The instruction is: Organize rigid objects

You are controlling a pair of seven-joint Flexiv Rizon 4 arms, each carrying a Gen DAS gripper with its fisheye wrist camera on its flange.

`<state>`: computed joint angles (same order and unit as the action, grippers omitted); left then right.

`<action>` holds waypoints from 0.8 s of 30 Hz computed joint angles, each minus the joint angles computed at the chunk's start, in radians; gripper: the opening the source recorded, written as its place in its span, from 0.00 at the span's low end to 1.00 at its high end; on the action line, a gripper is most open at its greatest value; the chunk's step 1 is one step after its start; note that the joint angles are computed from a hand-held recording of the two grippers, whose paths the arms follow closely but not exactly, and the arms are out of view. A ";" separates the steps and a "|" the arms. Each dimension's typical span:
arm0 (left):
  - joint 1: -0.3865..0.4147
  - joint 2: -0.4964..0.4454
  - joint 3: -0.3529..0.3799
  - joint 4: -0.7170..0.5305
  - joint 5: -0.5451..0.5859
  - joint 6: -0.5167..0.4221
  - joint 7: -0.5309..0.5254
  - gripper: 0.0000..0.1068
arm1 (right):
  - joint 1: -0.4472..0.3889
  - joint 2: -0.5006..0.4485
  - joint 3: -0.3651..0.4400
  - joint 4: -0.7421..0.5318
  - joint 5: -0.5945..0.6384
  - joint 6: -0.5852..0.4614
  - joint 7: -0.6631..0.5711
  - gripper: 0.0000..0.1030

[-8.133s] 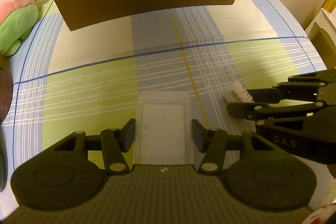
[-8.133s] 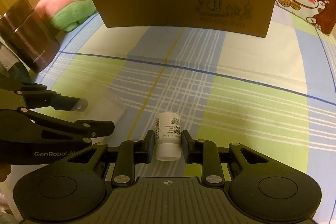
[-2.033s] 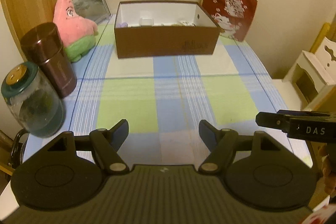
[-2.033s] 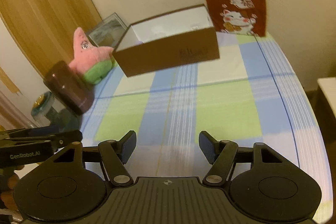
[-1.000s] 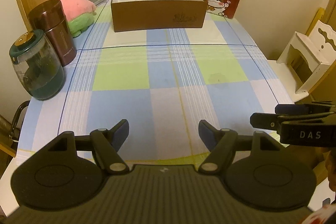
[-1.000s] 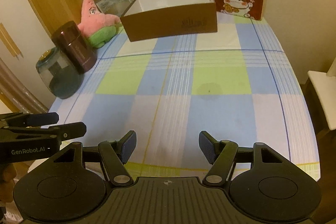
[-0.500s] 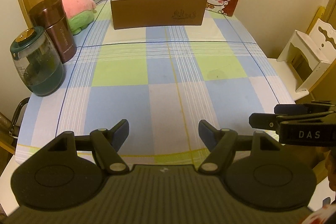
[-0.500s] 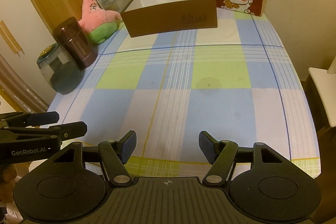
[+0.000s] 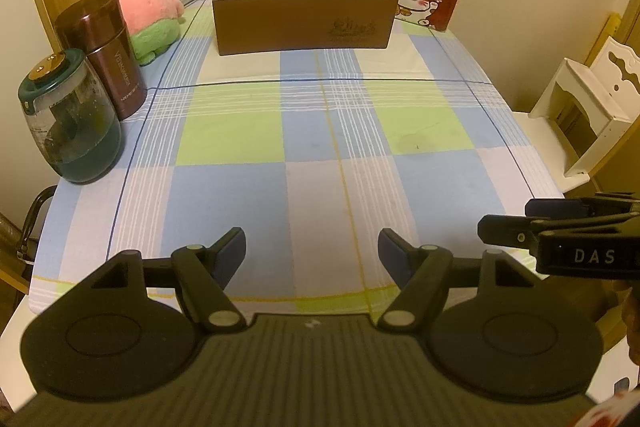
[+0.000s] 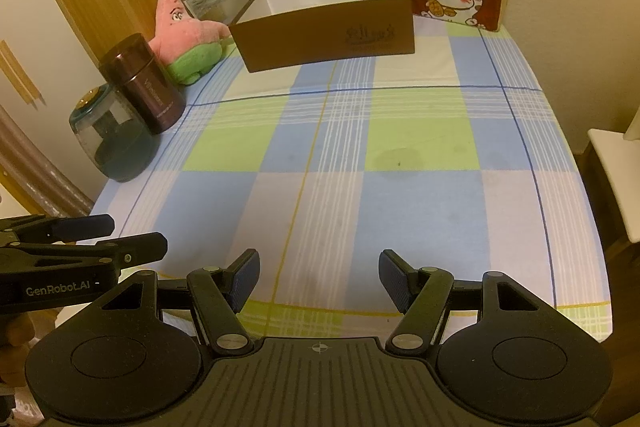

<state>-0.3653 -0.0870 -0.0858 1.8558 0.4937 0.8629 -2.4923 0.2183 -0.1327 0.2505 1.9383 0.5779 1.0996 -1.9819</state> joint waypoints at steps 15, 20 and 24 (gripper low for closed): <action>0.004 0.003 0.003 0.004 0.005 0.007 -0.004 0.67 | 0.009 -0.004 0.005 -0.007 -0.009 0.003 0.022 0.64; 0.006 0.006 0.002 0.005 0.005 0.008 -0.004 0.67 | 0.009 -0.004 0.005 -0.007 -0.009 0.003 0.020 0.64; 0.005 0.008 0.000 0.005 0.009 0.006 -0.008 0.67 | 0.010 0.000 0.005 -0.004 -0.011 0.005 0.027 0.64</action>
